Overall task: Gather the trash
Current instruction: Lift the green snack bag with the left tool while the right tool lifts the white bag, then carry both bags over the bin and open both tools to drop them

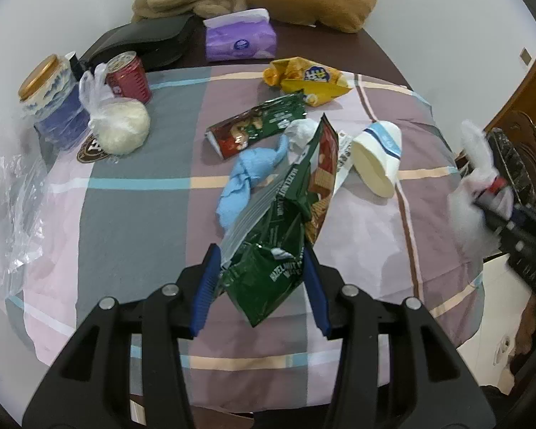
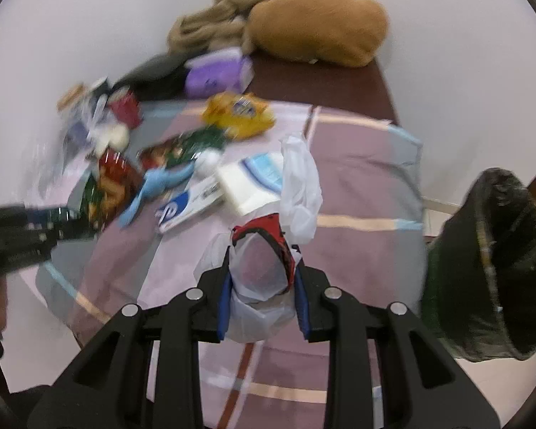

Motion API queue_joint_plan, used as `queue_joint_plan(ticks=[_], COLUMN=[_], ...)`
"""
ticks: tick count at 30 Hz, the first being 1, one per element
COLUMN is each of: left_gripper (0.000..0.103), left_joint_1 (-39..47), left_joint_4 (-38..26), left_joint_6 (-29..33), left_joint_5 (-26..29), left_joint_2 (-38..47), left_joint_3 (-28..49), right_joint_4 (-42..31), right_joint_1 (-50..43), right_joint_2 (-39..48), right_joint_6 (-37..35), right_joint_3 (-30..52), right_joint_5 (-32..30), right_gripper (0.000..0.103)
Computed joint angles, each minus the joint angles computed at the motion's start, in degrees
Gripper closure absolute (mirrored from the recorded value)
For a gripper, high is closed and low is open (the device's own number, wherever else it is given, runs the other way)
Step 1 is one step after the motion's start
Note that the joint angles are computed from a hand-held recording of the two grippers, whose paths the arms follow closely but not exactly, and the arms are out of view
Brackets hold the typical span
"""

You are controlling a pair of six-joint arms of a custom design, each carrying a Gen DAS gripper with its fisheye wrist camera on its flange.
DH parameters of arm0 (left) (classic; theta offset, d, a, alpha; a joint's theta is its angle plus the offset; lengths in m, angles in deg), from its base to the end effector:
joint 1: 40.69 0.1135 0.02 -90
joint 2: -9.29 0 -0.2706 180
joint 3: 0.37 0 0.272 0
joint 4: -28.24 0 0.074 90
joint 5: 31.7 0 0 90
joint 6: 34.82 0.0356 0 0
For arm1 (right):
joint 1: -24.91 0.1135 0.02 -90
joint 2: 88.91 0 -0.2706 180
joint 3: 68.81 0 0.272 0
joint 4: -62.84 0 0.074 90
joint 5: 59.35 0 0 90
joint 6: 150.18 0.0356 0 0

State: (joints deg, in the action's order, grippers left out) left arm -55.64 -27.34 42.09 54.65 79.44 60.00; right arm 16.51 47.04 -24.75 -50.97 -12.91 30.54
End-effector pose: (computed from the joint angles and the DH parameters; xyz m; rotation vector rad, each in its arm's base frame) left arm 0.2342 -0.0602 0.2223 0.0251 2.7086 -0.0596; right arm 0.2174 0.0885 0.2286 -0.2863 2.5220 0.2212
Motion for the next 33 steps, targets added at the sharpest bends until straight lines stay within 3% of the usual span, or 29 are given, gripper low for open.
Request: queue_joint_plan(ticks=[9,16,21,25,27,31,33], left_gripper=[0.056,0.056,0.056,0.056,0.056,0.056,0.056], left_joint_1=[-6.94,-18.03,-25.34,-29.80,-30.86,-33.22,-34.48], left_joint_4=[-0.56,-1.30,-1.98,-2.64,-2.82,-4.20,-5.77], left_joint_6=[-3.05,-5.87,-6.70,-6.46,-6.42,-6.10,-5.57], left_joint_5=[-1.25,-3.83,-4.57,-4.86,-4.08,-2.36,-1.96], left_joint_2=[3.39,10.76,17.58,23.34,25.76,33.11,37.45], left_joint_3=[5.07,14.58,23.61,31.56,34.86,44.17,49.48], right_joint_4=[-4.11,-3.50,-0.46,1.44,1.36,2.18,2.53], right_joint_1=[-21.57,-46.06,-52.76,-56.36,-57.48,-59.25,-61.89], right_joint_2=[-9.02,-4.74,0.04,3.23,5.24,7.82,8.24], right_joint_6=[-9.33,-17.71,-21.63,-23.12,-24.07,-27.01,-27.36], right_joint_3=[2.85,4.41,5.00,5.80,6.49,6.34,6.32], right_joint_5=[-6.37,-16.76,-13.09,-13.69,-14.25,-14.07,-16.63], right_gripper=[0.073,0.073,0.073,0.073,0.069,0.037,0.033])
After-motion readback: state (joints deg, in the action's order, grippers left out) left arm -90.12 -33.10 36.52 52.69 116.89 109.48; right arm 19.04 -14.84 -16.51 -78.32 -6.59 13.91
